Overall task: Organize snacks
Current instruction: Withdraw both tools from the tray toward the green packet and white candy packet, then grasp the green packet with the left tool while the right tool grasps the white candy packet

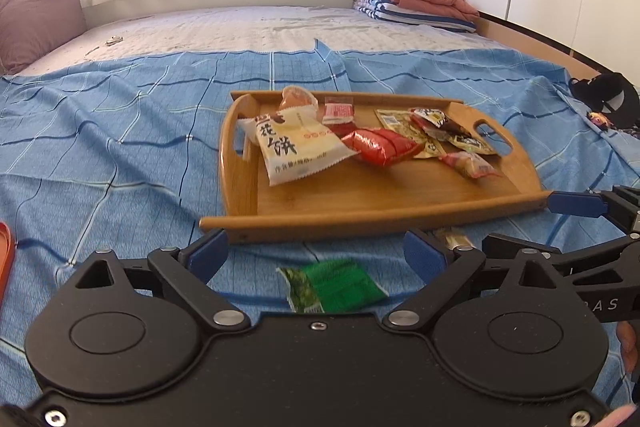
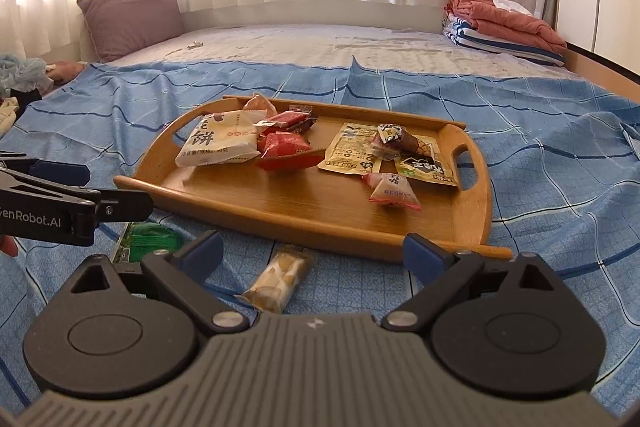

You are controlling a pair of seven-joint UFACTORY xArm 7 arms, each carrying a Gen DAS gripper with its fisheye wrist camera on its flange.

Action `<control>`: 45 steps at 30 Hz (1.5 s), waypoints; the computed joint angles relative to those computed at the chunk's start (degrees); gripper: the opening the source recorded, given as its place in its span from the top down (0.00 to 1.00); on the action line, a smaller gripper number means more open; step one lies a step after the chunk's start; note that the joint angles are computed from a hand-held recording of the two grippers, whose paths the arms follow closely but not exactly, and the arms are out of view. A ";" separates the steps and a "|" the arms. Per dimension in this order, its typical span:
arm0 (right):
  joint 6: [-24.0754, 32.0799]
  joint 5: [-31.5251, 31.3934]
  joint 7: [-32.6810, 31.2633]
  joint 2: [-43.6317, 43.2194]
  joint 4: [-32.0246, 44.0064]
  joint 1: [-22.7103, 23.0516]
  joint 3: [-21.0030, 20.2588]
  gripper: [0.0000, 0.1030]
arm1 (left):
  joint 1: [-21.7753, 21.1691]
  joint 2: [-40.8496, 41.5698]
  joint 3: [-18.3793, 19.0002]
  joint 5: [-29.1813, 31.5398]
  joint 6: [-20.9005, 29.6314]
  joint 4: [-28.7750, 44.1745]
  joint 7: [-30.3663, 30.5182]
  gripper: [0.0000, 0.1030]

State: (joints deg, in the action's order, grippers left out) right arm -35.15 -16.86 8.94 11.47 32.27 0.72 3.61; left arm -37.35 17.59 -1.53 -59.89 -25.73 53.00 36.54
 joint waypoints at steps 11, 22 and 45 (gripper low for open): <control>-2.46 4.26 -5.98 0.84 -2.63 3.19 0.21 0.03 | 1.31 0.86 -2.87 3.79 -4.60 -3.90 -3.20 0.08; -2.53 4.98 -5.22 3.35 -1.28 3.34 0.87 0.03 | 1.88 3.22 -1.74 8.64 -2.48 -3.08 -10.17 0.08; 3.98 -4.06 7.34 6.04 4.33 -2.10 3.65 0.30 | 2.42 5.93 2.76 26.21 1.14 -1.96 -28.58 0.53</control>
State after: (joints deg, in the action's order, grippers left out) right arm -31.16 -20.93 16.28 17.52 36.60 -1.38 7.26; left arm -34.93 23.51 1.23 -33.68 -24.60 51.04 7.96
